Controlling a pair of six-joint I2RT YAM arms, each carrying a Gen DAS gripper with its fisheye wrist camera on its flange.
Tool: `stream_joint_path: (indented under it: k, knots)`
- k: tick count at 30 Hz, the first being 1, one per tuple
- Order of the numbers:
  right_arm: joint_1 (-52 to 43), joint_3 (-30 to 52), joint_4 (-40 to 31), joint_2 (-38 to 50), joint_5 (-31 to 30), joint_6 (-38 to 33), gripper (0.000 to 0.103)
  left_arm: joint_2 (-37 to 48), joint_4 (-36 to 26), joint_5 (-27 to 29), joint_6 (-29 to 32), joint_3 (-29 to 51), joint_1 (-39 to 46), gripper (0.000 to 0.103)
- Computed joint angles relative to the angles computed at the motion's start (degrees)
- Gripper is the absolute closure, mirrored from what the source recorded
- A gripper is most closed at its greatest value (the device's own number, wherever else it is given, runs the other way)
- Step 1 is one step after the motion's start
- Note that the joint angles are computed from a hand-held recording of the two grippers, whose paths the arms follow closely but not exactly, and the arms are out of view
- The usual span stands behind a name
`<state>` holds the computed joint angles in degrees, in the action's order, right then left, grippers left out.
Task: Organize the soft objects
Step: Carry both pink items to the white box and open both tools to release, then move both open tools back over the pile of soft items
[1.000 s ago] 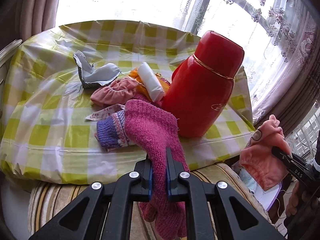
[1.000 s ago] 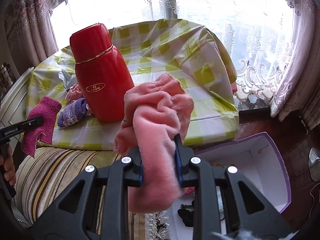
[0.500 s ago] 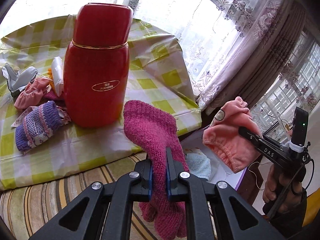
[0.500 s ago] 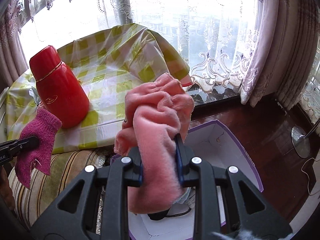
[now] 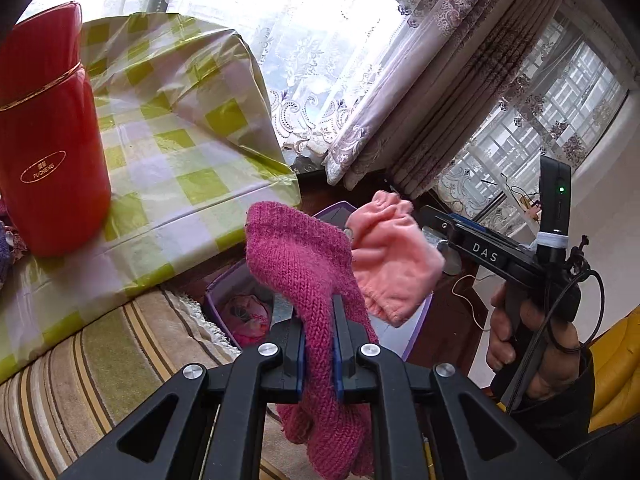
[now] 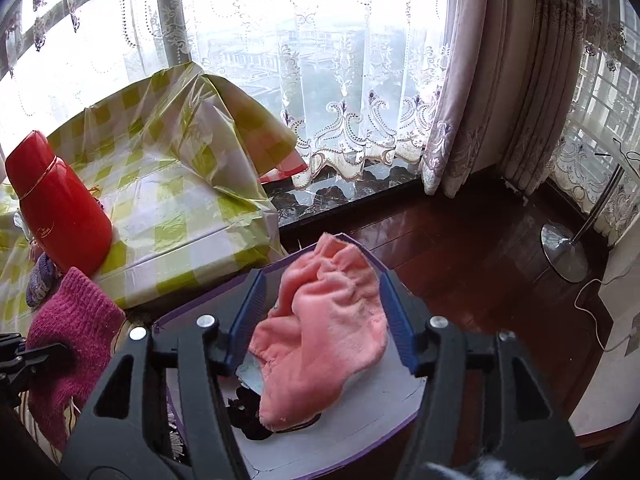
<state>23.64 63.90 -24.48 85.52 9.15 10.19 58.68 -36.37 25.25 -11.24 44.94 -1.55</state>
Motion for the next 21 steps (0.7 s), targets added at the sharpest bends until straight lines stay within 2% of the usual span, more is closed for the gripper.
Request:
stream_joint_path:
  k: [3, 5, 7, 13, 21]
  knots:
    - [-0.3, 0.4, 0.0, -0.2, 0.9, 0.3, 0.029, 2.2, 0.7, 3.5, -0.9, 0.3, -1.8, 0.082]
    - [-0.3, 0.3, 0.0, -0.3, 0.2, 0.3, 0.029, 2.3, 0.8, 3.4, -1.2, 0.1, -2.4, 0.065]
    - [0.0, 0.2, 0.1, -0.1, -0.3, 0.0, 0.029, 2.1, 0.4, 3.7, -0.4, 0.0, -1.5, 0.06]
    - [2.3, 0.4, 0.6, 0.3, -2.2, -0.2, 0.029, 0.5, -1.1, 3.6, 1.1, -0.8, 2.9, 0.06]
    - [8.4, 1.0, 1.6, 1.2, -2.8, -1.5, 0.029, -1.3, -4.1, 7.1, 6.2, -2.9, 15.0, 0.06]
